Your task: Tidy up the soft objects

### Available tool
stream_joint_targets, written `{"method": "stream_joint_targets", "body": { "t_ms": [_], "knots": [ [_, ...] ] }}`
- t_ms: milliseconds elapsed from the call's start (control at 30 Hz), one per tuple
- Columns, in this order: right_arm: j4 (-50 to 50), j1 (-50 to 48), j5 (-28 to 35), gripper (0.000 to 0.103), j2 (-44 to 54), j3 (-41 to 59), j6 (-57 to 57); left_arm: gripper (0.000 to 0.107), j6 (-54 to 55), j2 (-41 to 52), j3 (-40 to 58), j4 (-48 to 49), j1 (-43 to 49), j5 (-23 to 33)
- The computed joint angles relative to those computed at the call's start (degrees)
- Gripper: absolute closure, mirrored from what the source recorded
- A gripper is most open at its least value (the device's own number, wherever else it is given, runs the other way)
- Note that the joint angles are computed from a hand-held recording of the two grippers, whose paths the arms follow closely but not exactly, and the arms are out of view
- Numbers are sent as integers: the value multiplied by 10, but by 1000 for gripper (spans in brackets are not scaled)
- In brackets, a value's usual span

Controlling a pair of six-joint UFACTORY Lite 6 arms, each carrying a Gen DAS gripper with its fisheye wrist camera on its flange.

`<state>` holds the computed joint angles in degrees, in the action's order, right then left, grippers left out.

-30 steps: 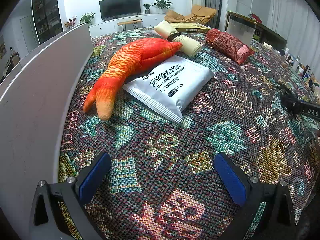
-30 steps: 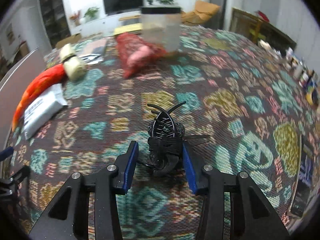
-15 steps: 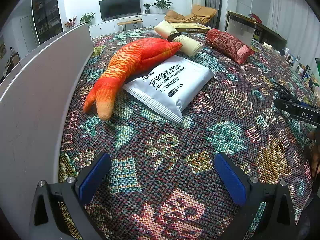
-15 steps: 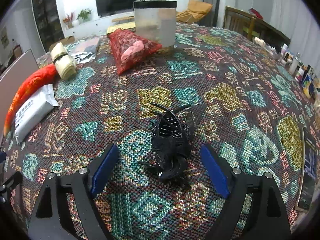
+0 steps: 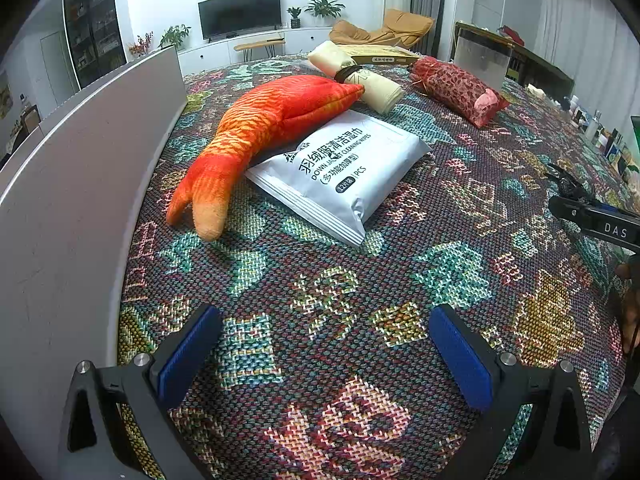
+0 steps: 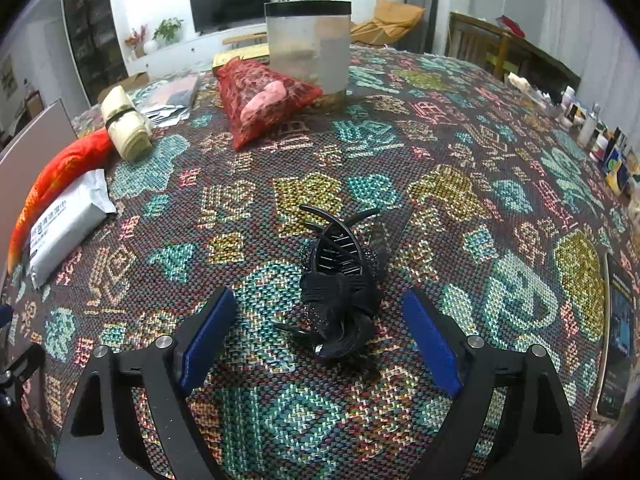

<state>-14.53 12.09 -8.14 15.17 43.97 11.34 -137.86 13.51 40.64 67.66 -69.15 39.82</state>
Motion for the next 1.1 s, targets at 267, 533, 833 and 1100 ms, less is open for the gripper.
{"method": "stream_joint_targets", "body": {
  "t_ms": [267, 533, 833, 1100],
  "knots": [
    [-5, -1, 0, 15, 1, 0, 4, 4, 7, -7, -8, 1, 8, -10],
    [-11, -2, -1, 15, 1, 1, 10, 4, 236, -7, 92, -101, 82, -17],
    [-8, -1, -1, 15, 1, 1, 8, 4, 487, 122, 255, -177, 210, -19],
    [-6, -1, -1, 14, 2, 1, 6, 4, 562, 138, 256, -221, 282, -109]
  ]
}}
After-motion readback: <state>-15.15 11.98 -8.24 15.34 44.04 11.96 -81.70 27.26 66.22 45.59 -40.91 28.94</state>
